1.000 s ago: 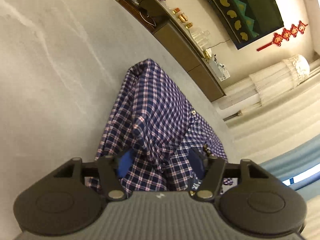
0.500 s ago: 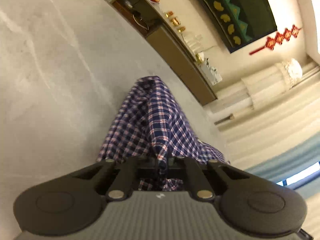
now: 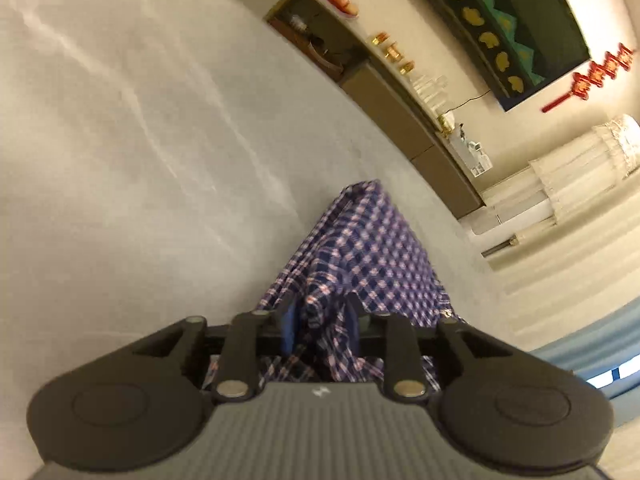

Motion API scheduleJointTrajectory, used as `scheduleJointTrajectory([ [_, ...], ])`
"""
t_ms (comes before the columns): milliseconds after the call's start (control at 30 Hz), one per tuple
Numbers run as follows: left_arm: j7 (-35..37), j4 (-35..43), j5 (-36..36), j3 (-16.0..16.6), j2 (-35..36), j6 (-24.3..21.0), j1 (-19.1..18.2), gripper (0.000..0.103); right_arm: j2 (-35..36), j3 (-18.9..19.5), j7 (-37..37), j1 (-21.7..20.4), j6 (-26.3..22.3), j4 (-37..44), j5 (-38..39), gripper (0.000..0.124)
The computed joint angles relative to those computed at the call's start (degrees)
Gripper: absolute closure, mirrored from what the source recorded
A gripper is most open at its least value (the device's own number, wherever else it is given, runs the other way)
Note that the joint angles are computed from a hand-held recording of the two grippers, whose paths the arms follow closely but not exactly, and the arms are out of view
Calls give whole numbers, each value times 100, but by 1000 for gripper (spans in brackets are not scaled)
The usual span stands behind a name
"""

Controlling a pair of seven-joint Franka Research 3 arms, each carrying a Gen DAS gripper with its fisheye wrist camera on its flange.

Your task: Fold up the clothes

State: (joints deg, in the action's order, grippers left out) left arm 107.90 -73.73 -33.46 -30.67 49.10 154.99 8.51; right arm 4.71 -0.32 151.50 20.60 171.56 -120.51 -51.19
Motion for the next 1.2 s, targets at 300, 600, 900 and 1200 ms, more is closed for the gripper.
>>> scheduleJointTrajectory([
  [300, 3912, -2506, -489, -1860, -1500, -370, 1519, 75, 199, 325, -2009, 11, -1976, 391, -1802, 85],
  [600, 3771, -2528, 142, -493, -1532, 266, -194, 76, 168, 202, -2556, 167, -1948, 452, -1690, 124],
  [900, 3860, -2527, -357, -418, -1589, 41, -110, 78, -286, 548, -1894, 119, -2038, -112, -2118, 124],
  [1200, 3950, -2414, -975, -163, -1589, -78, -251, 75, 644, 396, -2528, 306, -2848, 713, -3582, 87],
])
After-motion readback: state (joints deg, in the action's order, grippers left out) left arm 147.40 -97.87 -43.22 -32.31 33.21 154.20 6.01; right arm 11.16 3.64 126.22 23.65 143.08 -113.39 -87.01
